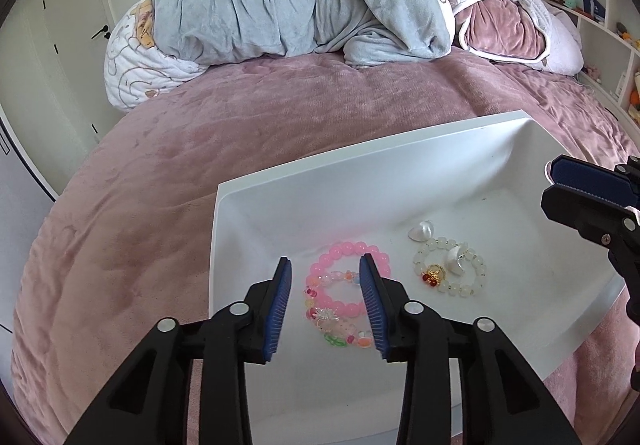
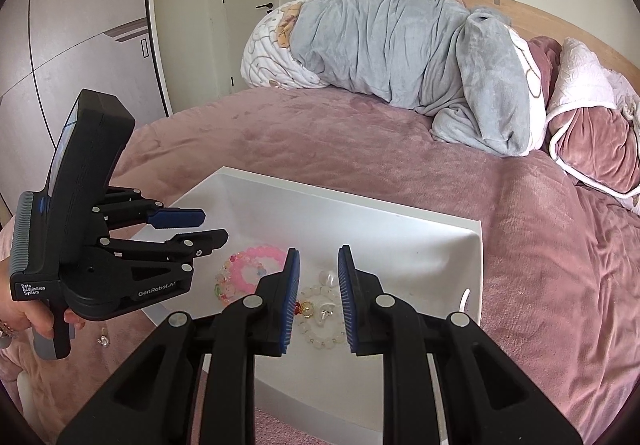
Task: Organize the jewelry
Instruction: 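Carry the brooch and earring into the white box and open both tools, then grasp the silver pearl earring with the left tool while the right tool grasps the red bead bracelet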
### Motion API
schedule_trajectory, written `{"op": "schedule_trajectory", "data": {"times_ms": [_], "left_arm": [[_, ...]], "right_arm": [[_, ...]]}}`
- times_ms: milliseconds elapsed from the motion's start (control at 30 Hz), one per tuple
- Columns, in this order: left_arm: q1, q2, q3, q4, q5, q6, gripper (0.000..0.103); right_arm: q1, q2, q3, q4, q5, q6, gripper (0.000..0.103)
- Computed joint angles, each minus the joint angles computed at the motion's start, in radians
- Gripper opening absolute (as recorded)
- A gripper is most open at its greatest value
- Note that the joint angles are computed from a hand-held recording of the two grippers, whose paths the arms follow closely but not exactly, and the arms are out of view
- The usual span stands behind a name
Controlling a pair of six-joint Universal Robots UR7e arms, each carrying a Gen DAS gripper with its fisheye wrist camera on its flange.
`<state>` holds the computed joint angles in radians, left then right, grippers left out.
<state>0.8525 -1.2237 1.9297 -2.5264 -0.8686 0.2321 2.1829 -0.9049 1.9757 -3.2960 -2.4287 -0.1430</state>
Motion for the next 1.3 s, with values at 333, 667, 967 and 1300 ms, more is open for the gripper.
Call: {"op": "schedule_trajectory", "data": {"times_ms": [333, 667, 967, 1300], "left_arm": [[-0.015, -0.042, 0.048, -0.154, 0.058, 0.093, 0.069], [-0.033, -0.185, 0.134, -0.282, 0.035, 0.229, 0.085], [-0.027, -0.348, 0.197, -0.237, 0.031, 0.301, 0.089], [0.048, -0.486, 0.228, -0.065, -0.005, 0.257, 0.090]], "right_arm": [[0.029, 0.014, -0.003, -0.089, -0.014, -0.081, 0.061], [0.118, 0.046, -0.019, -0.102, -0.066, -0.202, 0.064], [0.183, 0.097, -0.061, 0.009, -0.115, -0.214, 0.064], [0.228, 0.156, -0.101, 0.223, -0.125, -0.181, 0.064]]}}
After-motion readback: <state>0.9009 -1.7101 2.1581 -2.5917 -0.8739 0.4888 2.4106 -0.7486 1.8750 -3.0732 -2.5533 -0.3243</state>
